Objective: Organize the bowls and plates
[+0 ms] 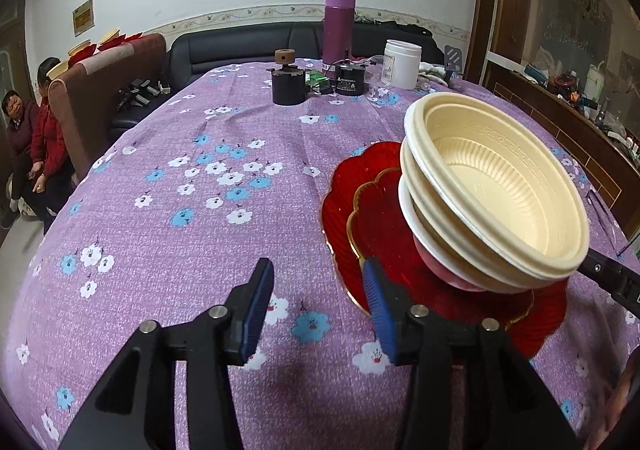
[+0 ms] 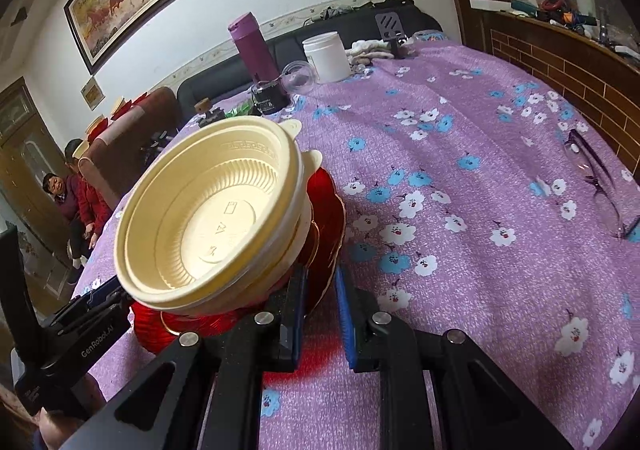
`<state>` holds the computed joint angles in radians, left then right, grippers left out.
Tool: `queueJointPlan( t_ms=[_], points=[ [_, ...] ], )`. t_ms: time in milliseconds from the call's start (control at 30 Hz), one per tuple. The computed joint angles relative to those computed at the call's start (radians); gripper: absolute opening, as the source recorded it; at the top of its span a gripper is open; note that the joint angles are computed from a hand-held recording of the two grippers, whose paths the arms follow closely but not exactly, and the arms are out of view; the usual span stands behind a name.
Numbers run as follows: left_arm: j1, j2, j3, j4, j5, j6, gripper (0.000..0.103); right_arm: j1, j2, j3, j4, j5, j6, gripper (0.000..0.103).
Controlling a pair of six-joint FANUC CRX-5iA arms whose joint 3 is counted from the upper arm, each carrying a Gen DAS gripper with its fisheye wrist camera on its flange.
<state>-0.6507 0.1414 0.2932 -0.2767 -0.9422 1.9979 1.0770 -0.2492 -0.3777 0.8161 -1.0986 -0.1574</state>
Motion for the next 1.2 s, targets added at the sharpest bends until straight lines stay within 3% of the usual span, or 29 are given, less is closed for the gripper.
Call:
queueJointPlan(
  t_ms=[267,433,600,700,767,967,1200],
  points=[
    [-0.028,-0.059,-0.056,-0.080,0.039,0.051,0.061,0.059,0.002,-0.007,0.048,-0.056,-0.070,0.024],
    [-0.044,-0.081,-0.077,-0.126,0.048,0.090,0.064,0.091,0.000,-0.015,0.067,-0.083,-0.101,0.027],
    [-0.048,-0.097,-0.094,-0.146,0.051,0.117,0.066,0.119,0.001,-0.032,0.094,-0.107,-0.139,0.040],
    [-0.062,-0.104,-0.095,-0.184,0.052,0.147,0.072,0.130,0.008,-0.037,0.101,-0.123,-0.151,0.046],
    [-0.075,-0.106,-0.094,-0.211,0.051,0.160,0.077,0.133,0.013,-0.038,0.103,-0.134,-0.157,0.058],
    [-0.099,-0.103,-0.080,-0.264,0.029,0.190,0.089,0.139,0.024,-0.048,0.127,-0.177,-0.176,0.077],
    [-0.090,-0.103,-0.082,-0.248,0.028,0.187,0.094,0.131,0.035,-0.053,0.141,-0.180,-0.174,0.085]
  ],
)
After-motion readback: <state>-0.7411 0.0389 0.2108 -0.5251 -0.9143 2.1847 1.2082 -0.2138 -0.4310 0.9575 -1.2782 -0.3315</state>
